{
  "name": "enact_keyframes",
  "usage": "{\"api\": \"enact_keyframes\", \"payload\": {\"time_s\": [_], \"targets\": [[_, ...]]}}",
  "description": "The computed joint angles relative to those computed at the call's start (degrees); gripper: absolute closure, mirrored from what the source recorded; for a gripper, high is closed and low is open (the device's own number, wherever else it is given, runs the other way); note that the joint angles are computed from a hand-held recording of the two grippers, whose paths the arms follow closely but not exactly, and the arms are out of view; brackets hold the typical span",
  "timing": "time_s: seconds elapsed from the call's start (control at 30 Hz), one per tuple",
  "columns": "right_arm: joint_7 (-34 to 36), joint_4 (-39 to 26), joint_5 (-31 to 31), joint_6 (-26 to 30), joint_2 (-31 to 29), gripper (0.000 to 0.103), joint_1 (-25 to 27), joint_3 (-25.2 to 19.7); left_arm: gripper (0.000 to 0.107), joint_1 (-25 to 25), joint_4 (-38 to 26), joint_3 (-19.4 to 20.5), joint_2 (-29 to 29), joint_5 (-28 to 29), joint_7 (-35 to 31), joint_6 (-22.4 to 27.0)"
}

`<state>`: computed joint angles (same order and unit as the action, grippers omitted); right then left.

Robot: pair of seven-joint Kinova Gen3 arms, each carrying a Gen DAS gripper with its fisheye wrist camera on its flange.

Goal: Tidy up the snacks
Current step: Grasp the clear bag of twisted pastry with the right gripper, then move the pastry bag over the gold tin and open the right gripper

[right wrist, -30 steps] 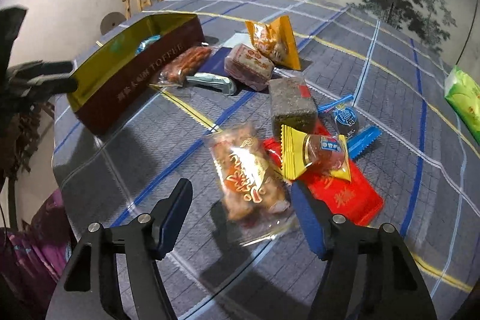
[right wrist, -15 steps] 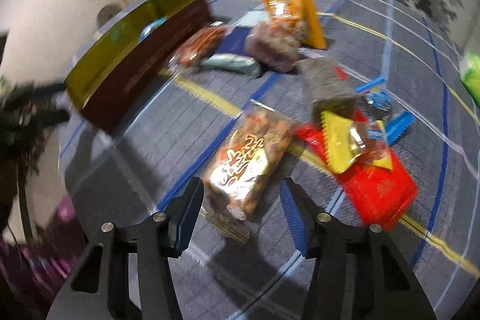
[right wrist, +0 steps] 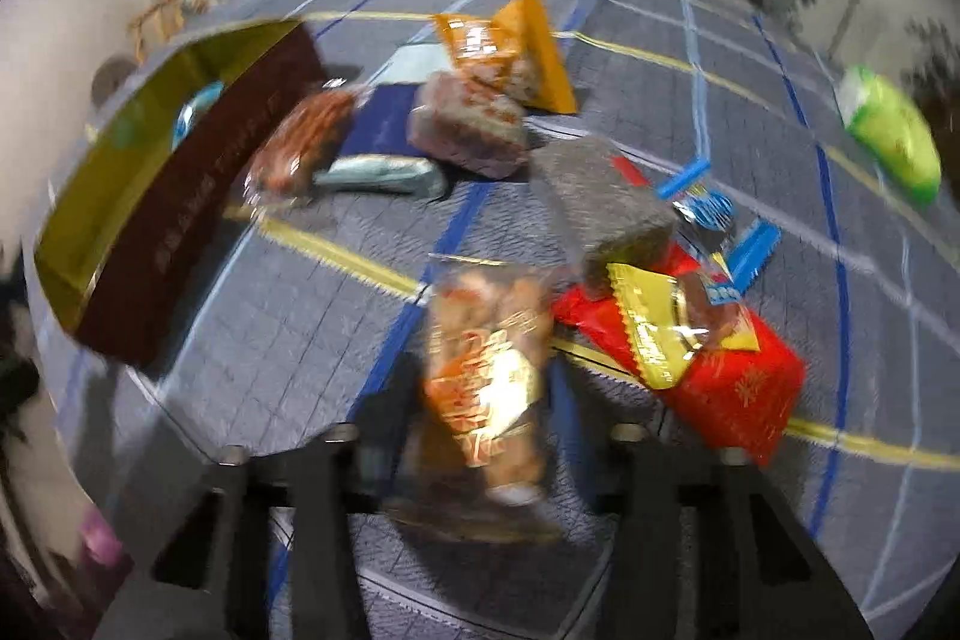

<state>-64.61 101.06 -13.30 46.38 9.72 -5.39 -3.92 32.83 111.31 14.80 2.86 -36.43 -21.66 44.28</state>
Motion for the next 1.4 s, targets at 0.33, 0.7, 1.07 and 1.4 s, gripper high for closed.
{"api": "enact_keyframes", "payload": {"time_s": [0.33, 0.7, 1.07, 1.4], "targets": [[9.08, -4.68, -14.54, 7.51, -1.94, 0.065, 4.73, 0.53, 0.027, 1.15, 3.44, 3.38, -3.19, -8.88, 9.56, 2.20], [2.54, -18.03, -19.20, 11.10, 6.06, 0.065, -3.37, -4.25, 0.027, -3.16, 6.38, 4.30, -7.83, -8.14, 12.01, 3.50], [-15.49, -34.18, -12.02, 13.76, 20.86, 0.065, -12.37, -6.29, 0.023, -7.75, 8.47, 6.66, -11.91, -6.96, 8.35, 7.57], [-21.41, -34.54, -8.06, 9.15, 22.71, 0.063, -14.04, -8.13, 0.023, -11.45, 9.76, 7.68, -12.97, -3.40, 5.80, 5.30]]}}
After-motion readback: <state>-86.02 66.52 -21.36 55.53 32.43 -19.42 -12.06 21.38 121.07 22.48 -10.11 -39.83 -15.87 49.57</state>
